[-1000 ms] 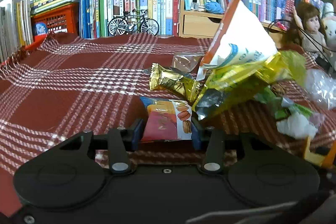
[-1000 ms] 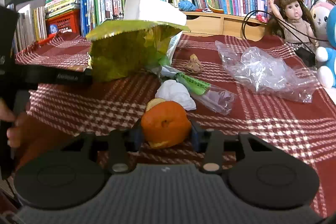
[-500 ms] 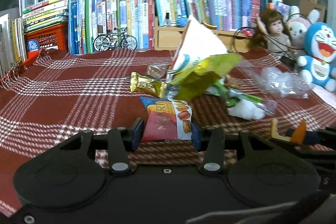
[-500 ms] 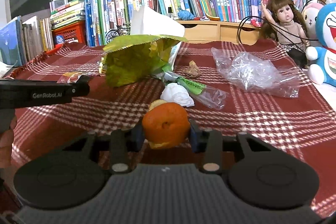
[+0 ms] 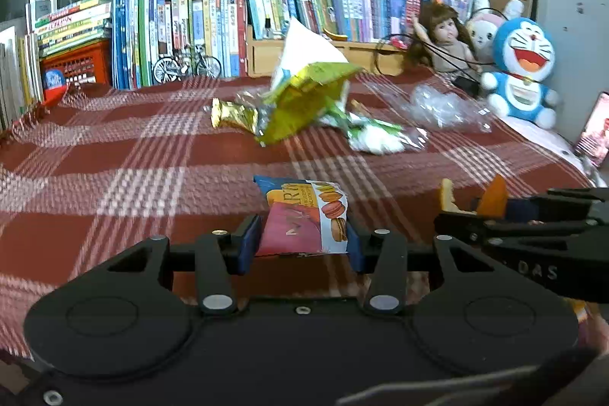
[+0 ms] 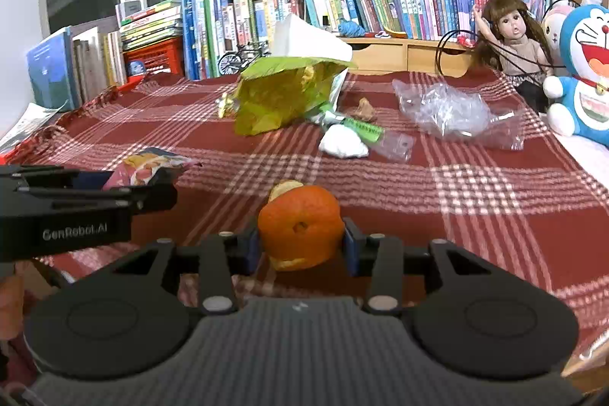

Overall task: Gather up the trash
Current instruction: 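Grasp the pink macaron packet with the left tool while the right tool grasps the mandarin, then carry both items over the black bin and open both tools to drop them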

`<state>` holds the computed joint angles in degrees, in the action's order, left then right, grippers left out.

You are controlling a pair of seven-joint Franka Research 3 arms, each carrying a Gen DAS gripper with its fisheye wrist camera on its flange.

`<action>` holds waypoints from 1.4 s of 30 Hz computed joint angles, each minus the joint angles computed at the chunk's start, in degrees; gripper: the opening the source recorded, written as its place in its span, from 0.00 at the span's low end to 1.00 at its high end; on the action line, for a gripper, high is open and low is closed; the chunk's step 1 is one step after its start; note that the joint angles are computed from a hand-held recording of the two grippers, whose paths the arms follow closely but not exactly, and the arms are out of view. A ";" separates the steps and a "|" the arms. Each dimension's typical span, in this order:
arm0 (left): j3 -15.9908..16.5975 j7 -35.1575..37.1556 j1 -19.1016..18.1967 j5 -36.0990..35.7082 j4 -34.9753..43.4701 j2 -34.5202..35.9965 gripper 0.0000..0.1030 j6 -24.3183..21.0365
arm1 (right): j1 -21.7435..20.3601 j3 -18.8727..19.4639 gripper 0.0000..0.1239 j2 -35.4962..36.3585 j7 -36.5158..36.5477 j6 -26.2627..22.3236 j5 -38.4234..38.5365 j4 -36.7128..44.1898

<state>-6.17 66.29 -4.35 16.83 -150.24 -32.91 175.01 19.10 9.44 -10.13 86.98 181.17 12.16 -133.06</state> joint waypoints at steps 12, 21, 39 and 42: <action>2.37 0.70 -7.62 -3.77 -12.88 -16.15 0.42 -8.92 | 5.81 -2.88 0.38 -8.86 -3.12 -3.93 4.86 -10.78; 3.55 4.22 -10.54 -7.04 -16.28 -17.27 0.42 -15.04 | 8.92 -4.50 0.38 -10.51 -6.58 -7.63 8.85 -14.88; 3.16 6.28 -11.59 -12.73 -17.95 -9.26 0.43 -20.10 | 9.30 -3.55 0.39 -6.57 -10.37 -13.90 13.94 -16.64; 3.07 6.64 -11.73 -13.13 -18.17 -8.88 0.43 -19.99 | 8.96 -3.20 0.40 -6.47 -10.34 -14.27 13.82 -16.56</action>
<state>-3.10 72.93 -16.07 3.69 -168.40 -41.78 155.02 28.05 6.24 -16.60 76.64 166.89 25.97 -149.62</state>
